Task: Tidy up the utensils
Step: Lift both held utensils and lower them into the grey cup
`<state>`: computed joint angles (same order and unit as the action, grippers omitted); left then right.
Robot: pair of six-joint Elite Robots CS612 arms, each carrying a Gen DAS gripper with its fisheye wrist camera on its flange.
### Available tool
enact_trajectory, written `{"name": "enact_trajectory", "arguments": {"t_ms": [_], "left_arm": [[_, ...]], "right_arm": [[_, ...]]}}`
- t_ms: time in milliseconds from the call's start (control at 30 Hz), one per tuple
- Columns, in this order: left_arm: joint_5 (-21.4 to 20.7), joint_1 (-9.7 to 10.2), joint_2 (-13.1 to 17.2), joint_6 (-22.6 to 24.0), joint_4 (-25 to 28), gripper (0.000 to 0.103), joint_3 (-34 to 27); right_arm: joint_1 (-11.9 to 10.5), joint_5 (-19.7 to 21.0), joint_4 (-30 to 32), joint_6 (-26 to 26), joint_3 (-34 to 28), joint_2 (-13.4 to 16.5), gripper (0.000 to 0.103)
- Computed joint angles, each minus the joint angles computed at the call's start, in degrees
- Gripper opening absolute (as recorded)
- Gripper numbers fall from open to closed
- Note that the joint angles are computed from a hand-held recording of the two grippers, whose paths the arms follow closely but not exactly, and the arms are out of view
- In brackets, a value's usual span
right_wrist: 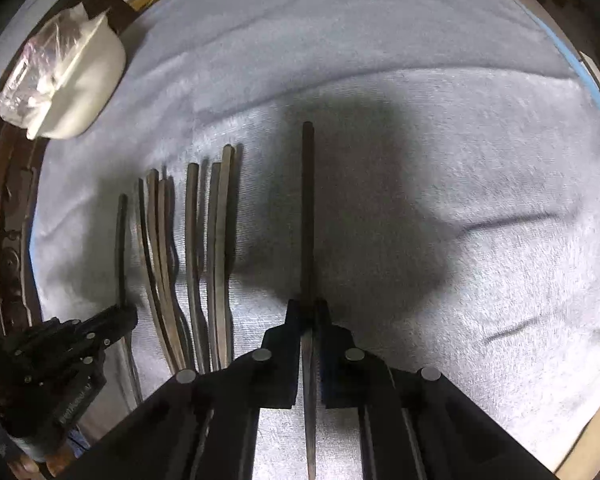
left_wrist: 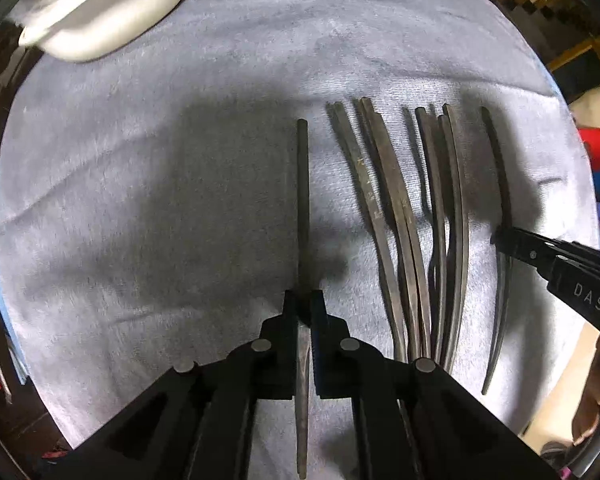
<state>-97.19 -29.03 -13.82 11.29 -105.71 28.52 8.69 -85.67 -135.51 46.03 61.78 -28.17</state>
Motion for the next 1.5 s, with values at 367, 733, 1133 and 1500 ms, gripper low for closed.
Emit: {"name": "enact_trajectory", "arguments": {"t_ms": [367, 733, 1133, 1500], "left_arm": [[-4.53, 2.32, -6.87, -3.12, -12.79, 0.005, 12.50], [-9.08, 4.30, -13.47, -5.30, -23.38, 0.005, 23.91], [-17.45, 6.20, -19.99, -12.02, -39.19, 0.005, 34.14], [-17.04, 4.95, -24.92, -18.50, -69.66, 0.005, 47.79]], "right_arm": [[1.51, -4.24, -17.51, 3.68, 13.58, -6.98, 0.007], [3.30, -8.87, -26.47, 5.01, 18.87, -9.97, 0.007], [6.59, -16.91, -44.47, 6.19, 24.75, -13.52, 0.007], [11.12, -26.56, -55.51, 0.31, 20.42, -10.02, 0.007]]}}
